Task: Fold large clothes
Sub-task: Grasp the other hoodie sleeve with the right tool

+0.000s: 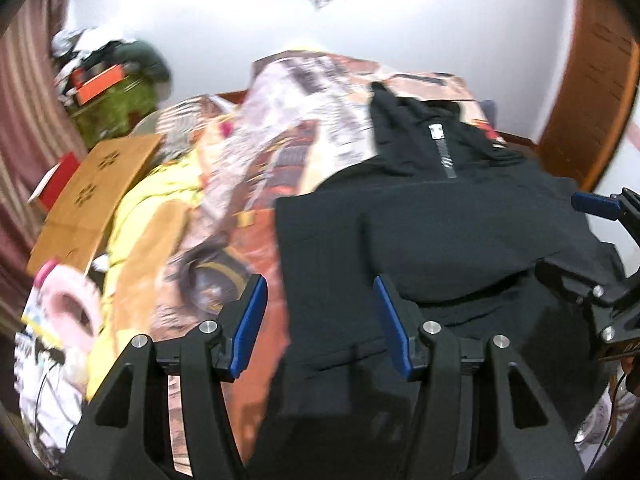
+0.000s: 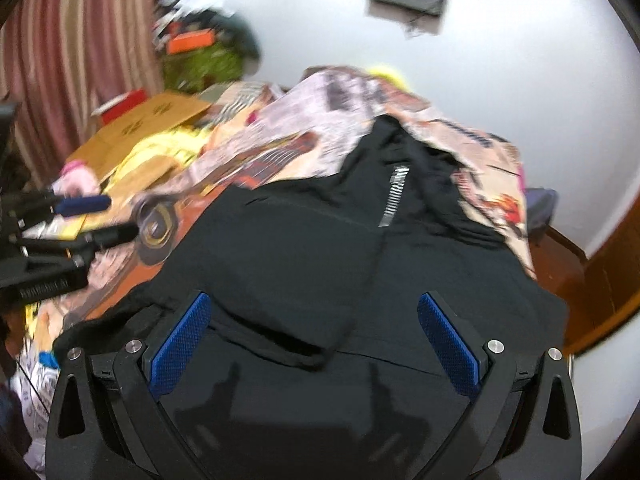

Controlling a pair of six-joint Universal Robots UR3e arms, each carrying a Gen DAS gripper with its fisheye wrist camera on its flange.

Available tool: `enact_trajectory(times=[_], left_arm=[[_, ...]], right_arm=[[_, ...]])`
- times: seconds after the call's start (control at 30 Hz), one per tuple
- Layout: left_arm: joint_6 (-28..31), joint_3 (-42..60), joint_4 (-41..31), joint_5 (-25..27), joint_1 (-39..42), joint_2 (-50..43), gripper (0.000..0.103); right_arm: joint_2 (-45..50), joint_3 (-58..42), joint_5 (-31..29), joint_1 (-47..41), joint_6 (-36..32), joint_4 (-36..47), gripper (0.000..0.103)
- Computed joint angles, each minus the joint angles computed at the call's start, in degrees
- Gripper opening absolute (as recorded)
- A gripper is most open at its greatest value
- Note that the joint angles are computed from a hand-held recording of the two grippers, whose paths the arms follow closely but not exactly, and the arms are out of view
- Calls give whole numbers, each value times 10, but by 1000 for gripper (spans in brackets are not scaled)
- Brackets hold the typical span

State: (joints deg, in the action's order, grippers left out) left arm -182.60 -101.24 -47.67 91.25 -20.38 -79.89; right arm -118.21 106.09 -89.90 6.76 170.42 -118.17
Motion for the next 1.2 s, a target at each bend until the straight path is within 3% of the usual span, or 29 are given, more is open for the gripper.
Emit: enact_trajectory(times=[0.3, 0.43, 0.6, 0.63, 0.7, 0.73, 0.9, 1.03, 1.2], left_arm=[[17, -82, -5, -36, 98, 73, 54], [20, -92, -3, -37, 106, 78, 54], [18, -93, 7, -30, 97, 70, 54], [16, -91, 9, -30, 95, 67, 54], [16, -90, 12, -29, 92, 63, 54], [15, -88, 12, -27, 88, 59, 54], [8, -72, 14, -14, 67, 37, 54], [0, -59, 14, -10, 52, 21, 54], [-12, -28, 14, 3, 18, -12, 54]], right_arm=[[187, -55, -77, 125, -10, -36, 101], [259, -85, -145, 159, -33, -45, 100], [277, -93, -125, 137, -60, -22, 95], [277, -96, -115, 131, -62, -19, 92], [266, -90, -92, 118, -68, -20, 75], [257, -86, -81, 108, -71, -19, 71], [225, -68, -50, 82, -56, -25, 23], [165, -43, -34, 56, -36, -49, 20], [50, -42, 49, -57, -22, -19, 19]])
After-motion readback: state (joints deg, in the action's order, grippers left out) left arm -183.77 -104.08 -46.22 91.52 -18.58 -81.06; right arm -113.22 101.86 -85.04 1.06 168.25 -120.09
